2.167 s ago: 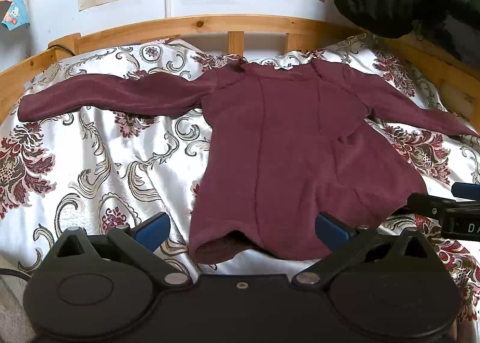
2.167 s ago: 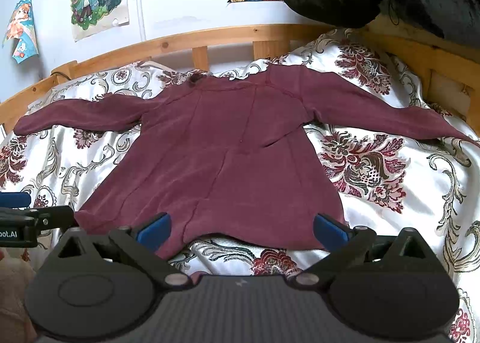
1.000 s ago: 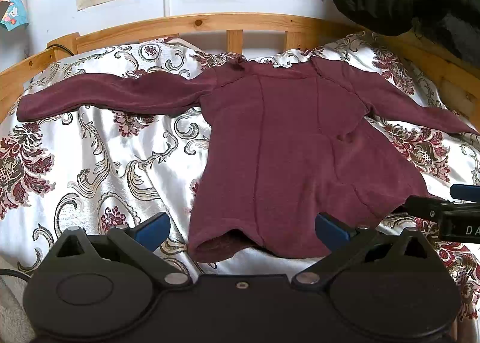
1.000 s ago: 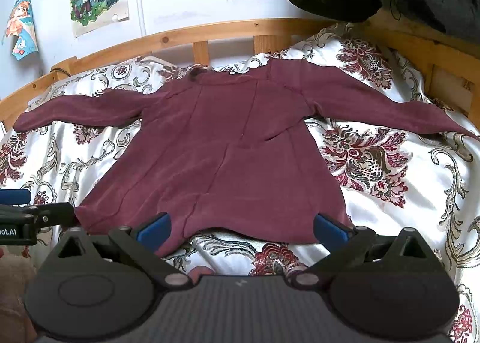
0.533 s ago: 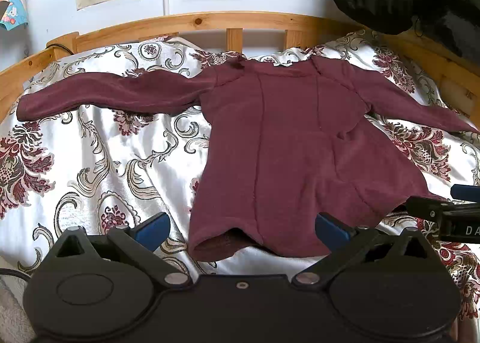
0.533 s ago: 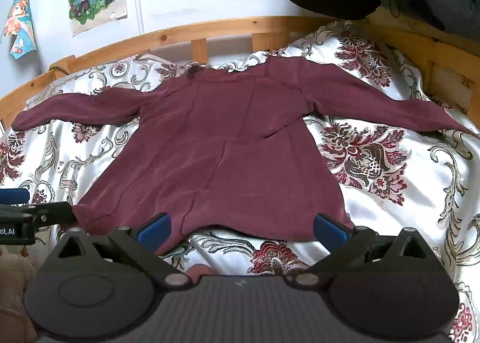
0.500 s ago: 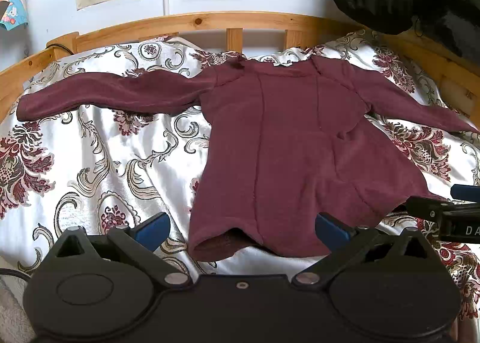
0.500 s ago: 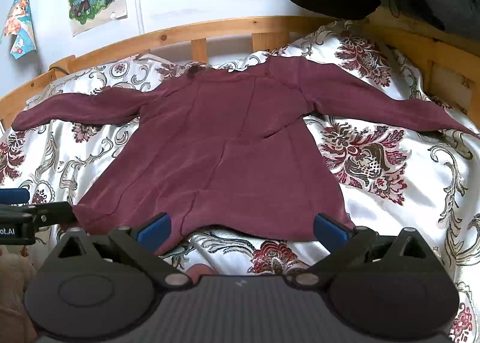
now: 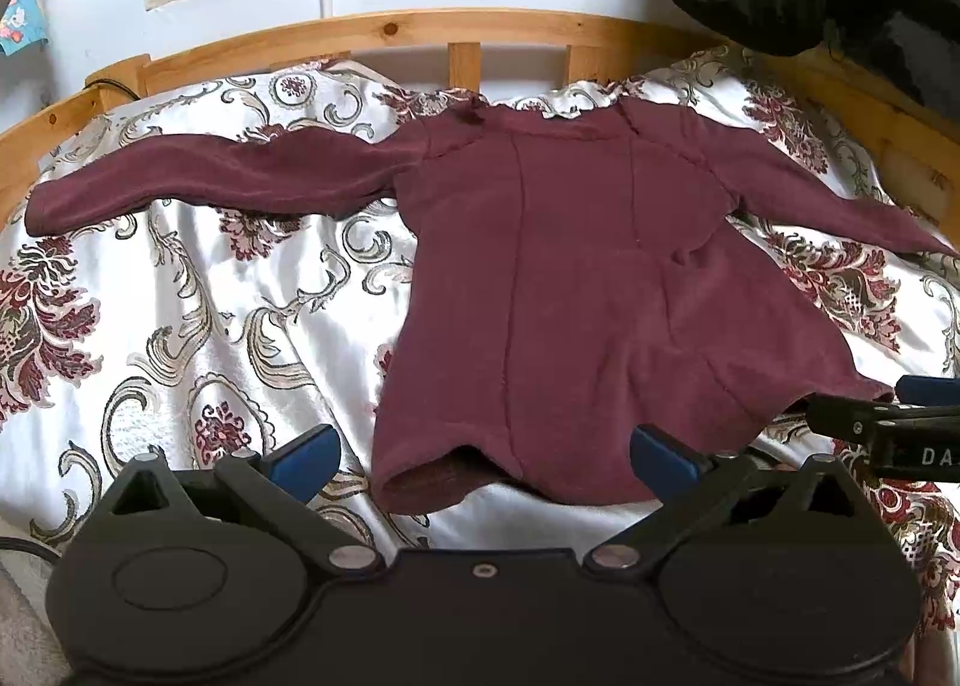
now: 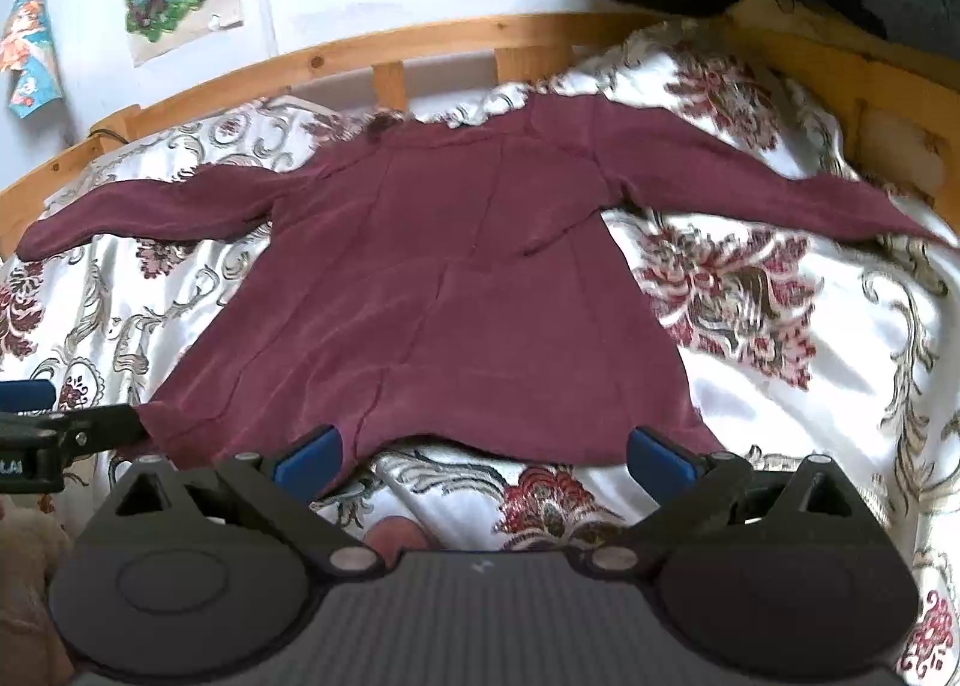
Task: Fold small clothes
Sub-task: 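Reach the right tool to the nearest maroon sleeve cuff and grasp it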
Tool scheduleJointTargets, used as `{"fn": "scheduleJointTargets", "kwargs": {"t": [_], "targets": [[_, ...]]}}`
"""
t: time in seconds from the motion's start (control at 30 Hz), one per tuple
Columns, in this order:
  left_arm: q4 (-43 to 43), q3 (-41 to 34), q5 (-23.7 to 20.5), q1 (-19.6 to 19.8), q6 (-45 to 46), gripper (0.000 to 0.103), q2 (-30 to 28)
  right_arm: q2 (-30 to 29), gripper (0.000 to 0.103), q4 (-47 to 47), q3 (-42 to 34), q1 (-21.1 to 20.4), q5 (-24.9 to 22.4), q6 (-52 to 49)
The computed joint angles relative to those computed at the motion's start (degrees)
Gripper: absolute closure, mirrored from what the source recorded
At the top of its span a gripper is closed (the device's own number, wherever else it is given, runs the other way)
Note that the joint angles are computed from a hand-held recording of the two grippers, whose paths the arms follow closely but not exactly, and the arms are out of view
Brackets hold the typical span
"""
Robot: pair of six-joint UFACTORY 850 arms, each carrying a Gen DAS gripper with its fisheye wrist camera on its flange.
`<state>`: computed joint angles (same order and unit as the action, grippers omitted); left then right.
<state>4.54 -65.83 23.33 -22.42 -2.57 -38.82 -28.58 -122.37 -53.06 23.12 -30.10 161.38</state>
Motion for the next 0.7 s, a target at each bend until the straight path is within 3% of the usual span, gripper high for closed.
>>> {"fn": "scheduleJointTargets", "kwargs": {"t": [0.2, 0.3, 0.37, 0.7], "targets": [[-2.9, -2.8, -4.0, -0.1, 3.5, 0.001, -0.8, -0.8, 0.0, 9.9, -2.5, -2.3, 4.2, -7.7], [-16.1, -3.8, -0.7, -0.4, 16.3, 0.001, -1.1, -1.1, 0.0, 20.3, -4.5, -3.8, 5.9, -18.6], [-19.5, -5.5, -0.1, -0.4, 19.9, 0.001, -1.5, -1.3, 0.0, 27.3, -6.0, -4.6, 5.7, -26.7], [-16.9, -24.6, -11.7, 0.0, 24.9, 0.001, -8.7, -3.1, 0.0, 37.6, -13.1, -6.9, 1.4, -51.2]]}}
